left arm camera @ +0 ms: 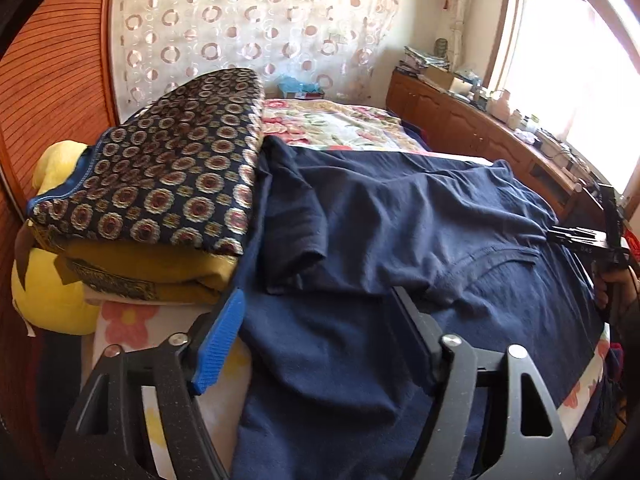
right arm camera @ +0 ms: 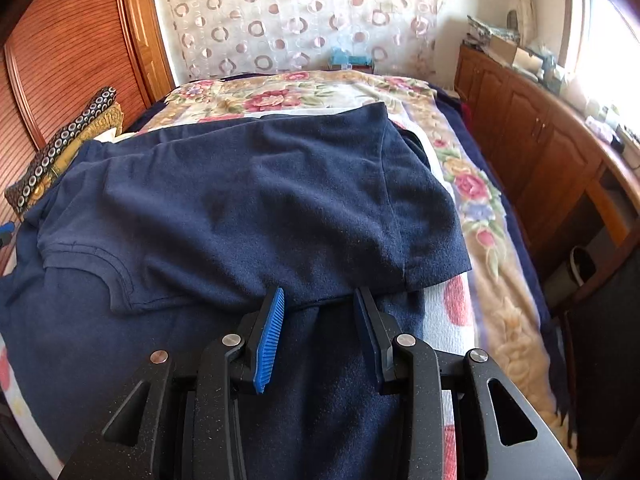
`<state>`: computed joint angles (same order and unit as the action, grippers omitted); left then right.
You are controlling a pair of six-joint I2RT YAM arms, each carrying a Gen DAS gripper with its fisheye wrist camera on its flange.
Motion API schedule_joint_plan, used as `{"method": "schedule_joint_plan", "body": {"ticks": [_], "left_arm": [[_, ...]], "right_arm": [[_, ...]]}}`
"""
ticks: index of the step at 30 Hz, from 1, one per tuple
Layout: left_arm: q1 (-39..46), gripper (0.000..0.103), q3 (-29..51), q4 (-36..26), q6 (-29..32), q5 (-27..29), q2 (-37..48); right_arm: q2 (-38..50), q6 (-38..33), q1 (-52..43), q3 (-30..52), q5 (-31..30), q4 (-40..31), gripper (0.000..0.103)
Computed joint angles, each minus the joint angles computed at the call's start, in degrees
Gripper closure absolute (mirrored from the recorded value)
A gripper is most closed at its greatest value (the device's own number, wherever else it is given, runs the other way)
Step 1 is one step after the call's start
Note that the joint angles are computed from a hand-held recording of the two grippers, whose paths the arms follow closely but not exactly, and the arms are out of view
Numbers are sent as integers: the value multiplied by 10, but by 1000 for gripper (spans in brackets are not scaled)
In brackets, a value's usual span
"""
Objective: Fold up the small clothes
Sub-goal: 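Open both grippers and lay the folded shirt flat on the quilt, then grasp the folded shirt's edge with the left gripper while the right gripper grasps the hem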
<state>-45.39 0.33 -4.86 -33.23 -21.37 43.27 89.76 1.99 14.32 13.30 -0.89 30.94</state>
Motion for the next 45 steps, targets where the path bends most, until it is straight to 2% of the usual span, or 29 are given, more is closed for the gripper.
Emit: {"method": "schedule_joint_plan", "body": {"ticks": [2,3,8,11,16,23,25,26,27,28,30,35,39,45], "left_arm": [[-11,41,1,32,-3,-2,38],[-15,44,3,51,-5,-7,63],[6,45,19,129,6,-14,163],[35,45,35,164,24,-5,216],[60,60,62,200,49,8,289],[90,61,93,210,60,8,365],[93,74,92,218,64,10,372],[93,86,90,219,65,8,371],[89,94,84,222,65,2,364],[85,95,78,220,64,-2,346],[78,96,54,195,54,-4,257],[22,96,43,4,1,-39,3],[-54,96,45,-64,-51,-93,-66],[-84,96,44,-72,-73,-104,-82]], "right_arm": [[22,-4,1,-4,7,36,63],[22,-10,-2,0,7,32,62],[42,-25,-22,9,-21,44,54],[69,-21,3,8,6,71,52],[61,-6,25,-14,19,86,50],[50,-12,20,-16,17,78,49],[50,-12,21,-17,18,78,48],[49,-13,19,-17,16,77,48],[49,-13,20,-17,16,78,48],[50,-13,20,-17,16,78,48],[50,-13,21,-17,17,78,48],[49,-13,20,-17,16,78,48],[49,-13,20,-19,17,79,47],[31,-6,-13,-34,-18,85,47]]}}
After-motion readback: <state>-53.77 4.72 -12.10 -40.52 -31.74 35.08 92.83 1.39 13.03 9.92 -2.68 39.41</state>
